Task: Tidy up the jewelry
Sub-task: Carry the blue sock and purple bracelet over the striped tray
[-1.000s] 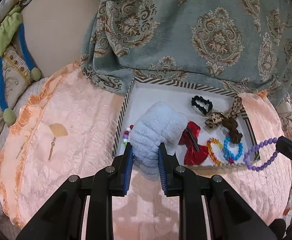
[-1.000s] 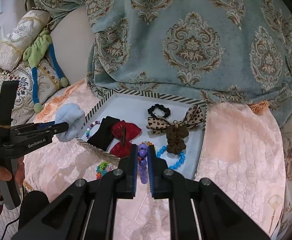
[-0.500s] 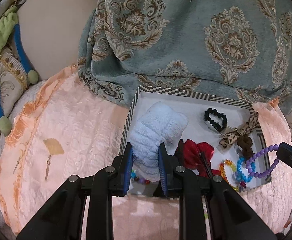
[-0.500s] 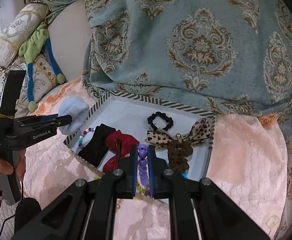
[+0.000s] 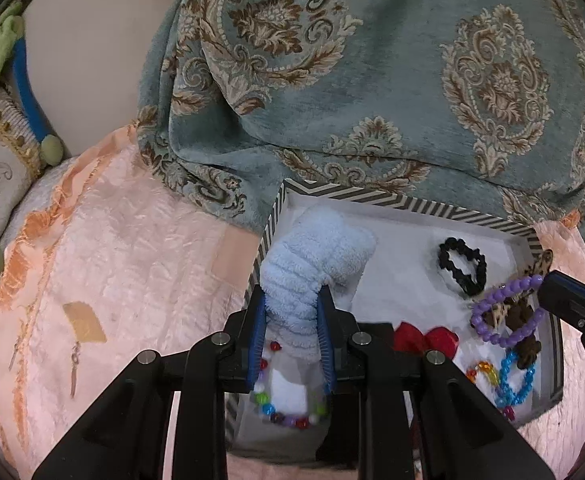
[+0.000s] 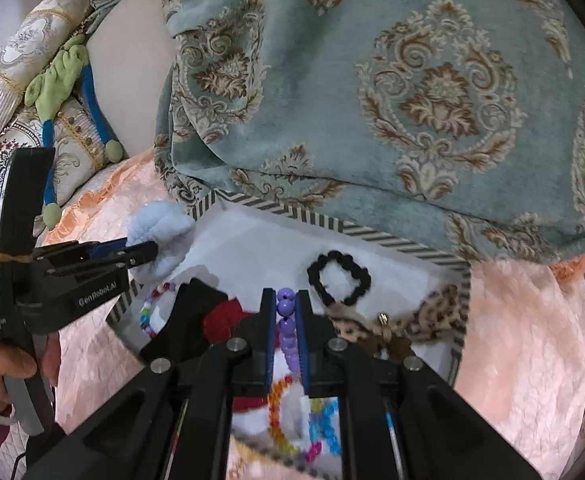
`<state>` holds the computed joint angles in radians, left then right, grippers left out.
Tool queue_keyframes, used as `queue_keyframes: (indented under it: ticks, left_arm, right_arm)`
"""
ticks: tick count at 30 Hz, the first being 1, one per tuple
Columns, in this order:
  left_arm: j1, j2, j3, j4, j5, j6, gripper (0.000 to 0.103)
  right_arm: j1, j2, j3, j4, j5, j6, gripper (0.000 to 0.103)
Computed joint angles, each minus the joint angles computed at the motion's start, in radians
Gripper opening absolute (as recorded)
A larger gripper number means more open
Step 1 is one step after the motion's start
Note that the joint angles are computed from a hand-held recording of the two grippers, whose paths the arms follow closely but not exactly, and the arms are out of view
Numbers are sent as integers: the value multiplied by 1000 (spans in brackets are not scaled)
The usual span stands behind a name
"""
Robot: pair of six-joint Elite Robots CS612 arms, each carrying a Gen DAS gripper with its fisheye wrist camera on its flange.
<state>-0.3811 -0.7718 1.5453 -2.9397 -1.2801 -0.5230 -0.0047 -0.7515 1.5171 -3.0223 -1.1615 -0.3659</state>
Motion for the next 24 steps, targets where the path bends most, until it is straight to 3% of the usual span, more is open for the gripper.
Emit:
queue_keyframes:
  ticks: [20,24]
  left_arm:
    - [26,55,-77,43,-34,-6,7]
    - [27,68,-91,55,-46,-3,7]
  right_arm:
    - [48,103,-190,145,16,5,9]
    - [56,147,-254,171,-35,21,9]
